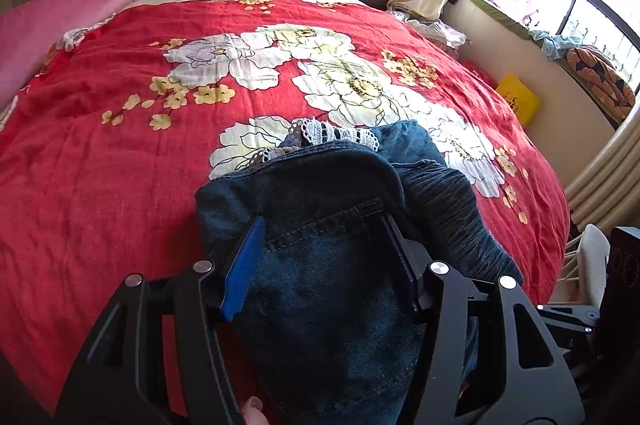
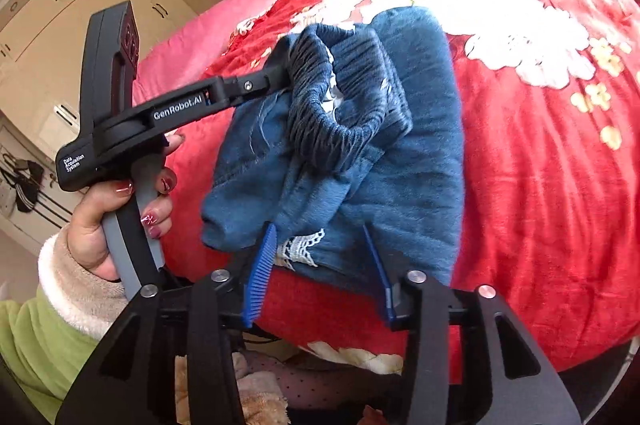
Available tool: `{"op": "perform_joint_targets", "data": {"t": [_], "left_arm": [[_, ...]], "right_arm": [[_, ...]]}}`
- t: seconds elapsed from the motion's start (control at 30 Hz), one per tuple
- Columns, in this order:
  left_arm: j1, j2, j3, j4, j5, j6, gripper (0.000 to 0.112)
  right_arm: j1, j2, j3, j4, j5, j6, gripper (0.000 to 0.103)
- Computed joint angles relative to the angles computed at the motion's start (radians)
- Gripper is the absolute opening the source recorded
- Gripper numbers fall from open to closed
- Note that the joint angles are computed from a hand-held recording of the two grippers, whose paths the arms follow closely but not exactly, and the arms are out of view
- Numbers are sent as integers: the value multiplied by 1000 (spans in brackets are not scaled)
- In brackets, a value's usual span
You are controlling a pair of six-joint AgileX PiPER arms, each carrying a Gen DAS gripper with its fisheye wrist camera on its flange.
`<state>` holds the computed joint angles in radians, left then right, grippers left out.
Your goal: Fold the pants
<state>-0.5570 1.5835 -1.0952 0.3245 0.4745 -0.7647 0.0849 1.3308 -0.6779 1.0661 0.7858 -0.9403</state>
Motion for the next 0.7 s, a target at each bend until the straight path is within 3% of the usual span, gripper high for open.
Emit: {"op": "perform_joint_targets", "data": {"t": [0.5,0.7], "left_arm": [[-104,-98,9,160,75,-162,63],[-142,-126,33,213,109,-231,71]], "right_arm": [[-228,-74,-26,-9,88,-61,67],[-227,-37,-75,-12,47,-40,74]]}}
